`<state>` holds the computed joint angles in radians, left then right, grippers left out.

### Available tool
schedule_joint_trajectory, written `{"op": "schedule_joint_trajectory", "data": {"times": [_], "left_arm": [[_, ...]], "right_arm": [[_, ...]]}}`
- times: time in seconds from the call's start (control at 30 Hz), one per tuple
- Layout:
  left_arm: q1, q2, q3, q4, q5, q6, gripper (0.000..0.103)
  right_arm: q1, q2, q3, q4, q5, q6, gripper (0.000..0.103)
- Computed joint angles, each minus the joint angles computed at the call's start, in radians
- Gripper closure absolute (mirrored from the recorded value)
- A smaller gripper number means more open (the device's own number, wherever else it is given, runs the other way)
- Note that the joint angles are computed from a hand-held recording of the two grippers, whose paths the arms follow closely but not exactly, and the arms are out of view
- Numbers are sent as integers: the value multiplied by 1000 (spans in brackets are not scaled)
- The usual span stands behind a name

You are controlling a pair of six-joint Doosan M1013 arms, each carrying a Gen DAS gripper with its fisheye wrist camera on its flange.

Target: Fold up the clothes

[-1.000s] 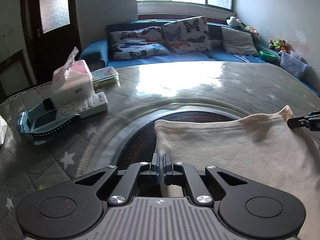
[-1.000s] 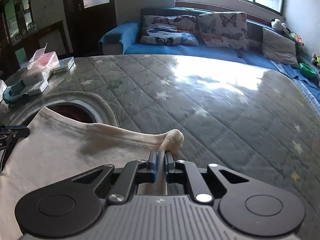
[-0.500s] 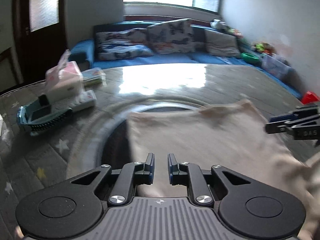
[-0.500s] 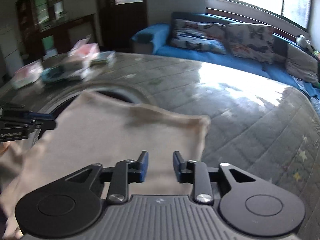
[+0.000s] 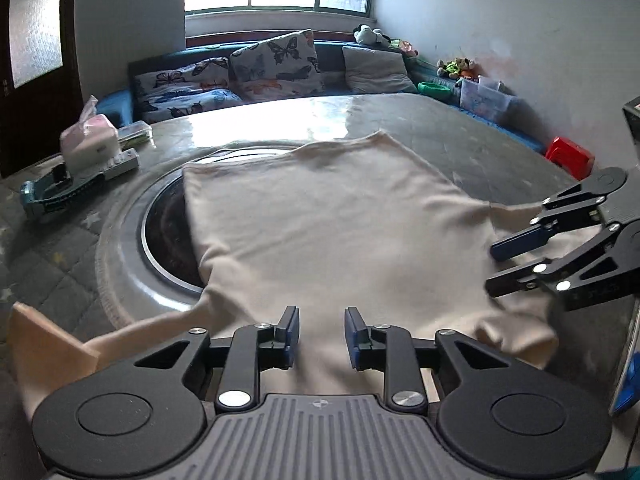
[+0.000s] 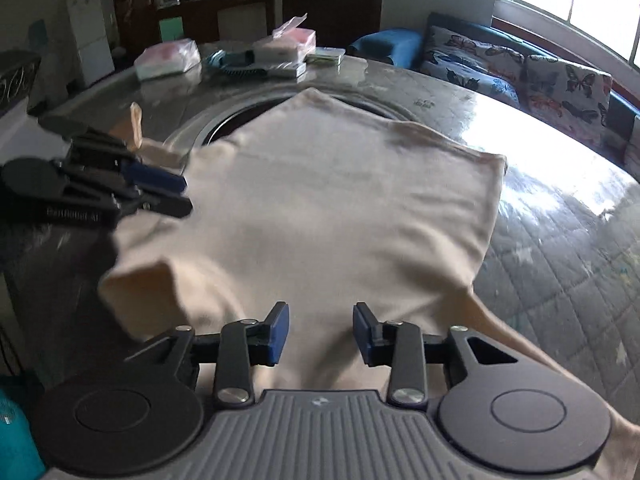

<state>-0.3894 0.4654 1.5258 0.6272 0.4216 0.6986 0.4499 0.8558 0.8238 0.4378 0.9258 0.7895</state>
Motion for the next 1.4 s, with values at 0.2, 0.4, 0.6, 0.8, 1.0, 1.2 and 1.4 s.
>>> {"op": "schedule_joint_trajectory", "data": {"times": [0.2, 0.4, 0.6, 0.8, 1.0, 1.2, 1.4], "left_arm": [[-12, -12, 23, 86, 34, -58, 75], [-16, -9, 2, 98, 8, -76, 72], [-27, 25, -54, -72, -66, 123, 69], [-42, 67, -112, -339, -90, 436, 65], [-47, 91, -139, -568, -82, 694, 65], [-48, 97, -135, -724, -54, 890, 65], [-54, 93, -123, -703, -70, 894, 64]], "right_arm": [[-13, -67, 120, 43, -88, -19, 64], [-41, -121, 207, -29, -241, 188, 64], [-56, -126, 230, -408, -309, 705, 64], [-85, -109, 222, -504, -294, 921, 64], [-92, -67, 166, -578, -285, 971, 63], [-89, -1, 56, -634, -256, 1000, 63], [-87, 41, -9, -657, -259, 1012, 62]]}}
